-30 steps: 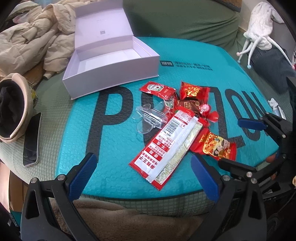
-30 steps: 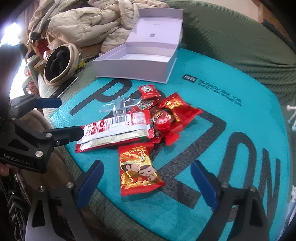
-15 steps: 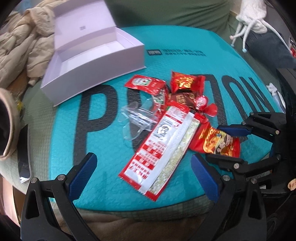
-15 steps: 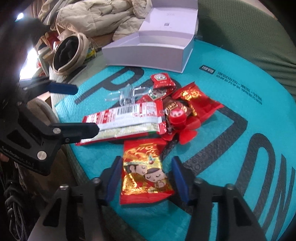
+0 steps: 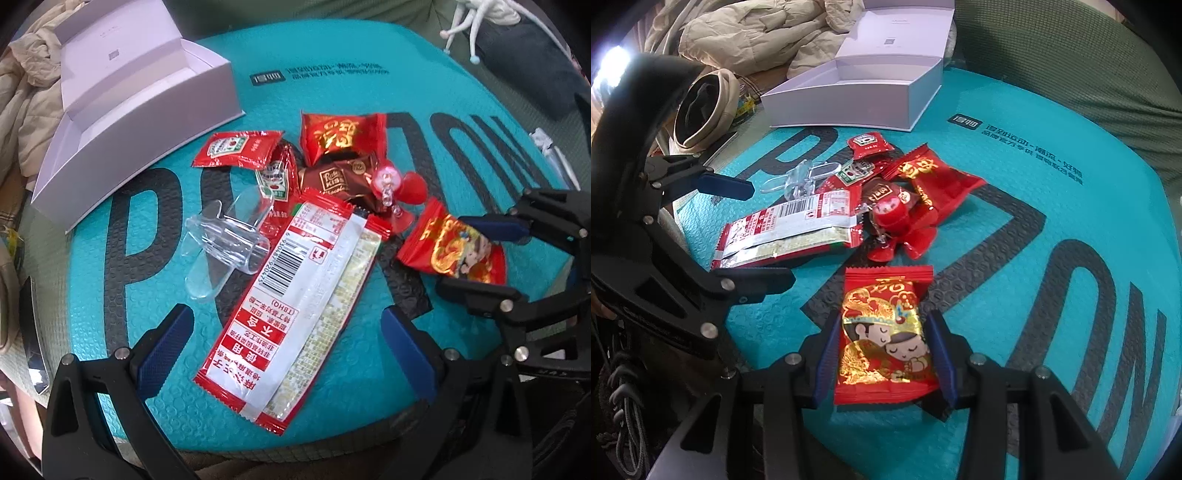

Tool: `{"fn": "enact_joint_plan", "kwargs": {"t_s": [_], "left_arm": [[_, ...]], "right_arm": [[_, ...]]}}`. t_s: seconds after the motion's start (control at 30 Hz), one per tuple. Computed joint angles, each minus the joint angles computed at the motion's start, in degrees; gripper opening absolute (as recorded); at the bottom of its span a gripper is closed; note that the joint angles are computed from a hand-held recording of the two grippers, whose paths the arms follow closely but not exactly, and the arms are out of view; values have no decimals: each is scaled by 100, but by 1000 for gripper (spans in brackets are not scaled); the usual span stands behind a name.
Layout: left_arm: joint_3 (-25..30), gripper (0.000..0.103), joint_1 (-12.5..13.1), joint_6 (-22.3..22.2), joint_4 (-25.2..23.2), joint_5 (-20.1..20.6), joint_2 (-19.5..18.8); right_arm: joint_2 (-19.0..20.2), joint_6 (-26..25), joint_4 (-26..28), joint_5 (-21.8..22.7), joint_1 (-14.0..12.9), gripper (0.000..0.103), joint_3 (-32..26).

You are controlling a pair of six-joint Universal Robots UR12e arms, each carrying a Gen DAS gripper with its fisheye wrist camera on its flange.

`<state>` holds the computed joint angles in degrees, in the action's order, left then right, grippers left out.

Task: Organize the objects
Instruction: 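Grasp the cartoon snack packet with the right gripper while the left grasps the white-red rice bar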

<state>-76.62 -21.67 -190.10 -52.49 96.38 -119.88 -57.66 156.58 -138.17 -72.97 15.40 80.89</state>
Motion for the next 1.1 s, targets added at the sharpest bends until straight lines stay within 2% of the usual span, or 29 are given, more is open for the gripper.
{"fn": "enact_joint_plan", "kwargs": {"t_s": [0.2,0.33,0.5,0.73,1.1], "left_arm": [[-78,70,52,-115,135,-255,30],[-147,58,25,-18,253,-309,74],[-267,53,-4,3,431,-356,159],[-416,52,-4,-109,667,-433,308],[-774,52,-25,-429,975,-74,661]], "right_arm": [[-16,-25,-26,-43,8,47,33],[-26,5,-25,4,-9,47,47],[-89,37,-60,5,-33,42,127],[-171,184,-74,97,-73,40,198],[-326,-110,-280,397,-8,40,252]]}}
